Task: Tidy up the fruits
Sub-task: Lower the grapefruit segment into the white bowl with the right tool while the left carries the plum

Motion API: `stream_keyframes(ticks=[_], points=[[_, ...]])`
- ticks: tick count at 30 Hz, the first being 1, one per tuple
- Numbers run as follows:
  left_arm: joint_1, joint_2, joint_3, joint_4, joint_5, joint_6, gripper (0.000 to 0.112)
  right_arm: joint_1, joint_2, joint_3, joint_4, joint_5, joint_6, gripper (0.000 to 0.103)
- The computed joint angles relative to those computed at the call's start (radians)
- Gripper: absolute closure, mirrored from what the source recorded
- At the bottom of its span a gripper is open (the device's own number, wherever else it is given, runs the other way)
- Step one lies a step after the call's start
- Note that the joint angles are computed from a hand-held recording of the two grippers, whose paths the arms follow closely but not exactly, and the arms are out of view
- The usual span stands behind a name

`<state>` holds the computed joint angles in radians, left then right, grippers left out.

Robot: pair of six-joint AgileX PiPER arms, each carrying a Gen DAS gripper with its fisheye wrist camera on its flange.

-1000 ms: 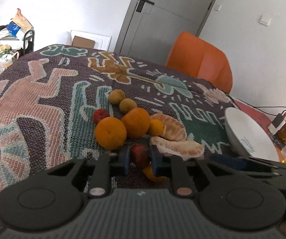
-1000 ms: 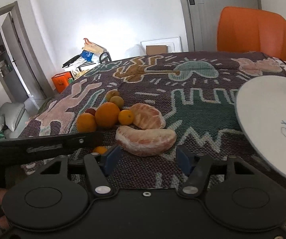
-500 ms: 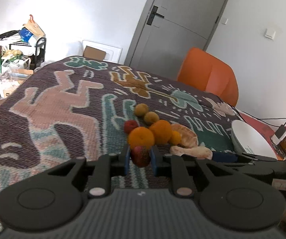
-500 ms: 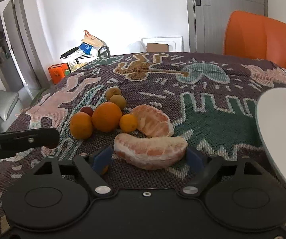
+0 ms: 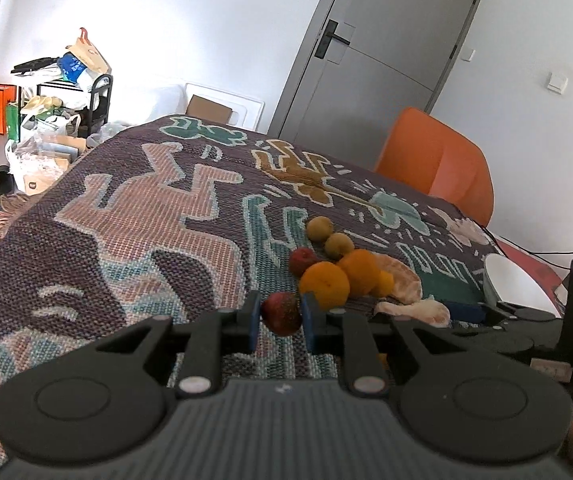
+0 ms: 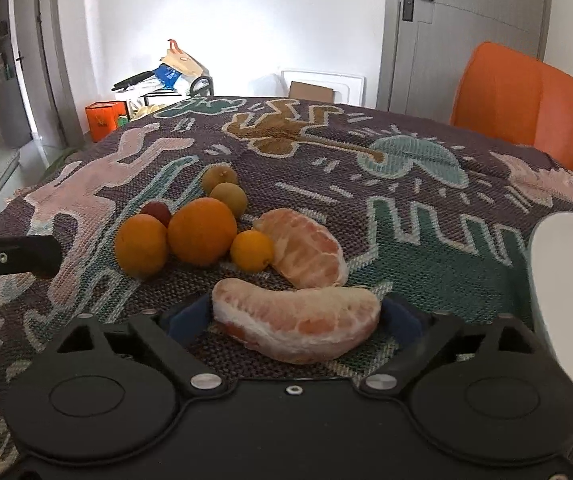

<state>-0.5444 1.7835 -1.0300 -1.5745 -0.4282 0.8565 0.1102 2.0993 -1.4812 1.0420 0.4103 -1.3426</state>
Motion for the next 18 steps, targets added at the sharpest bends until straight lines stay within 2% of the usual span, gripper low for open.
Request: stream_keyframes(ticks=[3, 7, 18], points=[[-0.004, -0.004, 0.002, 0.004, -0.007, -0.004, 0.092, -0.001, -0.012, 0.016, 0.013, -0.005, -0.030, 0.020], [-0.015, -0.009, 0.000, -0.011, -0.020, 0.012, 0.092, -0.016, -0.045, 0.069, 0.147, -0.007, -0.164, 0.020], [-0.066, 0.015, -0.093, -0.091, -0.045, 0.140, 0.092, -0.113, -0.159, 0.170, 0.387, 0.080, -0.395, 0.020]])
